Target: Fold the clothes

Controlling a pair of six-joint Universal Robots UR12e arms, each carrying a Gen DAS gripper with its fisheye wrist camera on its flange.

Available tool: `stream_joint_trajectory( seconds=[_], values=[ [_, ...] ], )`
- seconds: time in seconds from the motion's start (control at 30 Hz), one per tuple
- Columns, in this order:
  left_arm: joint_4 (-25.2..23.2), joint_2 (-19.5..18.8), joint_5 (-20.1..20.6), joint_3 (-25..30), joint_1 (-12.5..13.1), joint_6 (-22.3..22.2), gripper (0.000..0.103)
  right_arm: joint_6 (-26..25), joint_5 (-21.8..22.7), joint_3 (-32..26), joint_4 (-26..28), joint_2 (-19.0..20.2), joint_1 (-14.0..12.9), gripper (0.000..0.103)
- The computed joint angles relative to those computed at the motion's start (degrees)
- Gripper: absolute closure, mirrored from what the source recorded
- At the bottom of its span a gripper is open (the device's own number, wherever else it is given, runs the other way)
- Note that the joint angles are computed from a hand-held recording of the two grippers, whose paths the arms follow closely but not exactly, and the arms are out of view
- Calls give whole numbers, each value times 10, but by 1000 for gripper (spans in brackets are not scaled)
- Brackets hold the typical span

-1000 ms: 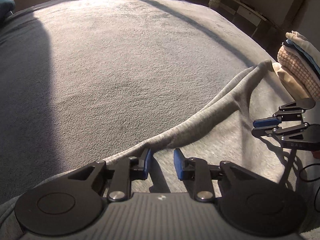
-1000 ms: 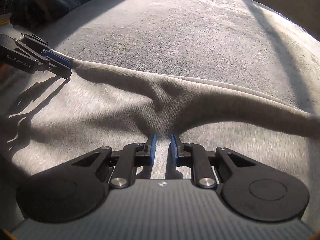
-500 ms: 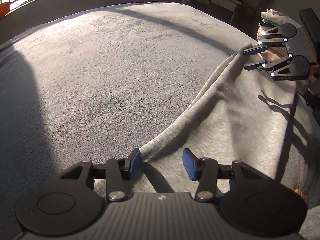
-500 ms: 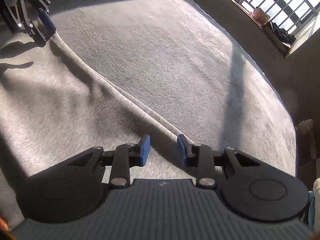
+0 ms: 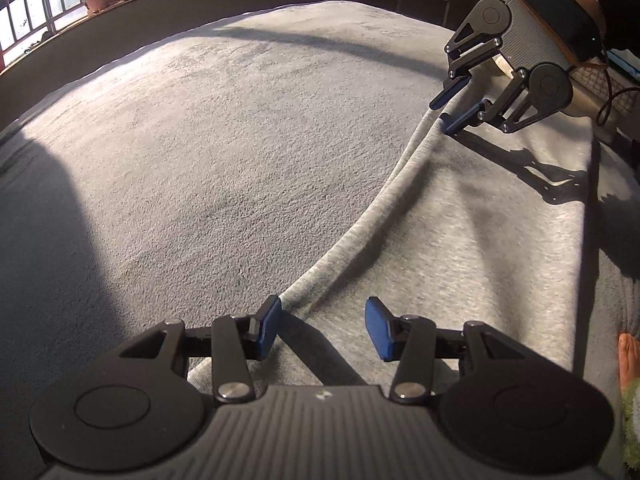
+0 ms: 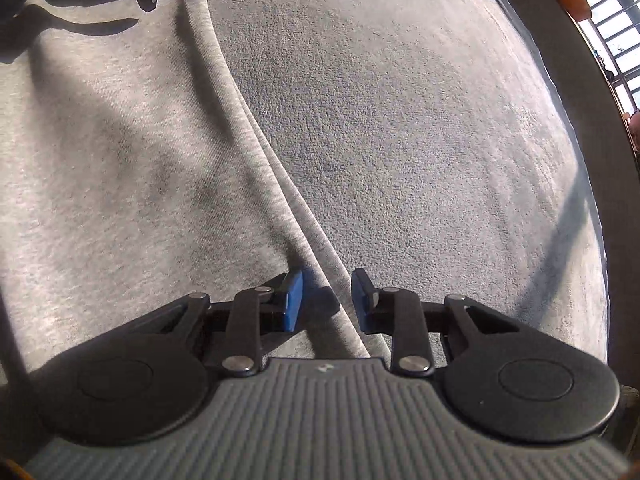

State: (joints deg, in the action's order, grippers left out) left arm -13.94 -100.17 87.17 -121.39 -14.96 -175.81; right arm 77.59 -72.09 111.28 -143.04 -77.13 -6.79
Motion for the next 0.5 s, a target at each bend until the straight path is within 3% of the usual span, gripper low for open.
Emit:
stream_joint_trajectory(
  seconds=[0.2,0.27,0.5],
  values=[
    [6,1,-3,-4,2,-3,55,-6,-28,-4,4,11,8,78],
    [8,1,0,-4,1,-3,55,2,-29,-1,1,9,9,95],
    [8,3,10,-7,2,-9,55,14,-5,31,-91,-6,4,100]
  ],
)
